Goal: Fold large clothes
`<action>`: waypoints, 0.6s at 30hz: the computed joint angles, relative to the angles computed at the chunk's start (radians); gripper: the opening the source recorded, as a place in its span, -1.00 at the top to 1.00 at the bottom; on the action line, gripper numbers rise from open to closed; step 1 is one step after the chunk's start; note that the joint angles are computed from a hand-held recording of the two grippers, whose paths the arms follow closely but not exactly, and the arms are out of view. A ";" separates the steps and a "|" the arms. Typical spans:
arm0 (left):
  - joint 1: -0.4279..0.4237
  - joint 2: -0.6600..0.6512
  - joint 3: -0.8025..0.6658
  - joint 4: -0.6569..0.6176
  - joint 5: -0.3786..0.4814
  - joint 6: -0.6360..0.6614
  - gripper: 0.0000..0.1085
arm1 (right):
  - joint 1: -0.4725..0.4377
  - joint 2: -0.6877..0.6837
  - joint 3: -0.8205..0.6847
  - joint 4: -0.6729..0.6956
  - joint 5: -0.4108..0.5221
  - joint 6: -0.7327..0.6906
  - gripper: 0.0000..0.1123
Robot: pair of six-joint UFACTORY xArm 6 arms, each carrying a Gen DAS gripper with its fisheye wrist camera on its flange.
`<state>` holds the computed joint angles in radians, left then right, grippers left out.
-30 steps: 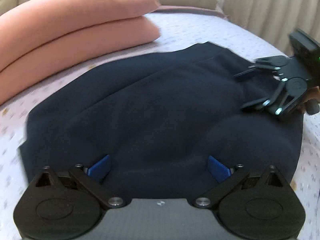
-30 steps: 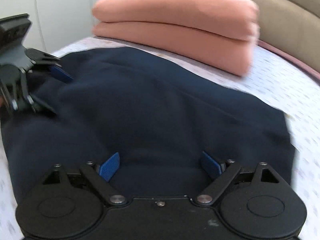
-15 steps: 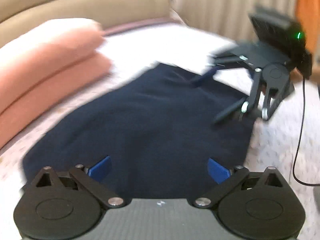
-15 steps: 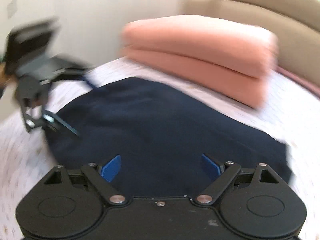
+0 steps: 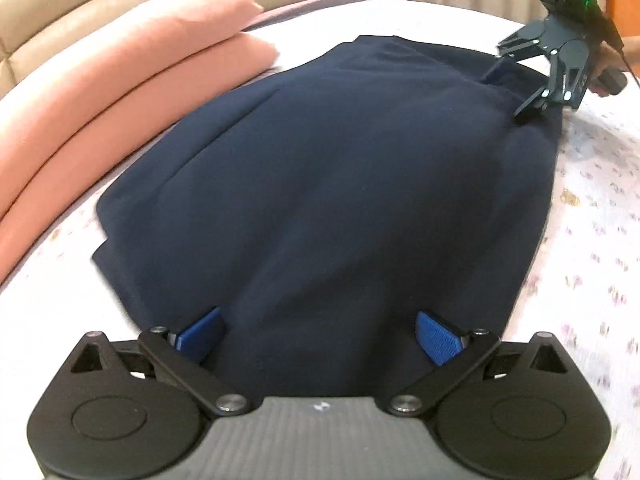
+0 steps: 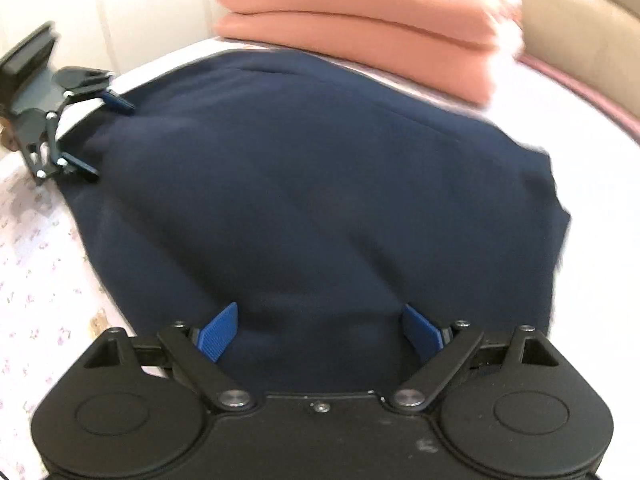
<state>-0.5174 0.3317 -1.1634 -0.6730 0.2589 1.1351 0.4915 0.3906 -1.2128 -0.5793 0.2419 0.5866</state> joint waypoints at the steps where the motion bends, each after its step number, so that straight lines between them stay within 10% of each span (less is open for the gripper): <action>1: 0.006 -0.009 0.011 0.012 -0.003 -0.023 -0.90 | -0.001 0.004 -0.008 -0.105 0.074 0.026 -0.83; 9: 0.182 -0.112 0.063 0.013 0.228 -0.357 -0.90 | -0.001 -0.190 0.124 -0.100 0.295 0.241 -0.82; 14: 0.268 -0.064 -0.052 -0.251 0.386 -0.352 -0.90 | 0.041 -0.099 -0.089 -0.396 0.287 0.659 -0.82; 18: 0.269 0.077 -0.218 -0.323 0.399 -0.414 -0.90 | 0.047 0.167 -0.451 -0.218 0.258 0.647 -0.82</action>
<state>-0.2487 0.4086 -1.3816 -0.9958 0.6580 0.7212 0.5389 0.5576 -1.6641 -0.7975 0.4997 1.2336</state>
